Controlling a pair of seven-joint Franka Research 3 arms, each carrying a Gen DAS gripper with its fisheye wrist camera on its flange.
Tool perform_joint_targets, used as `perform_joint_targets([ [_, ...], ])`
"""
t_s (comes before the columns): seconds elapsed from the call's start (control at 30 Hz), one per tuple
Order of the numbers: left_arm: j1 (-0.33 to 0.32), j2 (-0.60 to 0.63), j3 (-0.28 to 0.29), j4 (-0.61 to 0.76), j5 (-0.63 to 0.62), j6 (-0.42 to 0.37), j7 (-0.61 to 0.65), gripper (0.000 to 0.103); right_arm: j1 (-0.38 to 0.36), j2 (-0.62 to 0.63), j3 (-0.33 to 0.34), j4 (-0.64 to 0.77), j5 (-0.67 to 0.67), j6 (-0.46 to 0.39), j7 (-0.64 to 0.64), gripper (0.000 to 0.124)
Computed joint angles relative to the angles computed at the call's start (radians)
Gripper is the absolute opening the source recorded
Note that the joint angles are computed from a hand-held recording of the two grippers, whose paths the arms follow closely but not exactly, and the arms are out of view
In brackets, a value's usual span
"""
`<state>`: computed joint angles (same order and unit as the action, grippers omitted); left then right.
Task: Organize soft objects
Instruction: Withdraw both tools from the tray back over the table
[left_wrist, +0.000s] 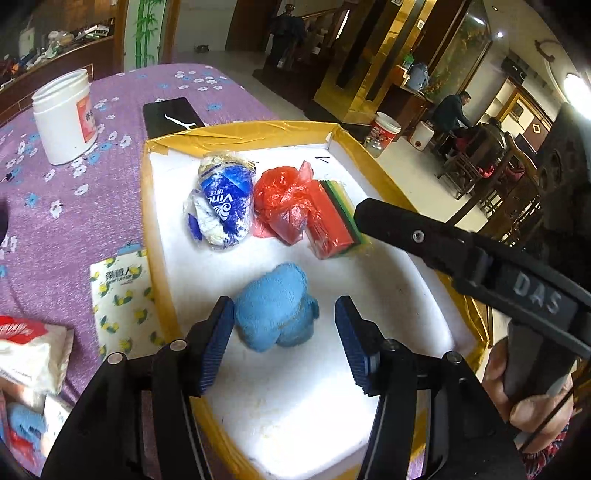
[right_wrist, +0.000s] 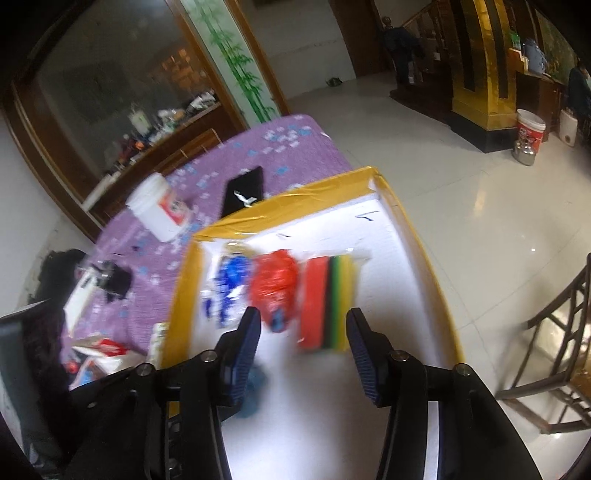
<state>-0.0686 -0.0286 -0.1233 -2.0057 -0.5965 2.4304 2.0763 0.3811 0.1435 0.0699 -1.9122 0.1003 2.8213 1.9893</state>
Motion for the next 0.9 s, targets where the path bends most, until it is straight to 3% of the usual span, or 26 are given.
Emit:
perform_joint_targets([
  [0.33, -0.003, -0.124, 0.054, -0.12, -0.078, -0.004, 0.116, 0.055, 0.025, -0.076, 0.052, -0.101, 0.102, 0.118, -0.051, 0.055],
  [0.57, -0.008, -0.254, 0.137, -0.246, -0.138, 0.011, 0.234, 0.055, 0.051, -0.089, 0.102, -0.127, 0.308, 0.174, -0.213, 0.057],
  [0.77, 0.011, -0.351, 0.234, -0.336, -0.172, -0.017, 0.308, 0.055, 0.093, -0.066, 0.12, -0.103, 0.33, 0.189, -0.241, 0.059],
  [0.9, 0.048, -0.409, 0.291, -0.403, -0.19, 0.024, 0.345, 0.055, 0.117, -0.031, 0.136, -0.058, 0.341, 0.161, -0.276, 0.059],
])
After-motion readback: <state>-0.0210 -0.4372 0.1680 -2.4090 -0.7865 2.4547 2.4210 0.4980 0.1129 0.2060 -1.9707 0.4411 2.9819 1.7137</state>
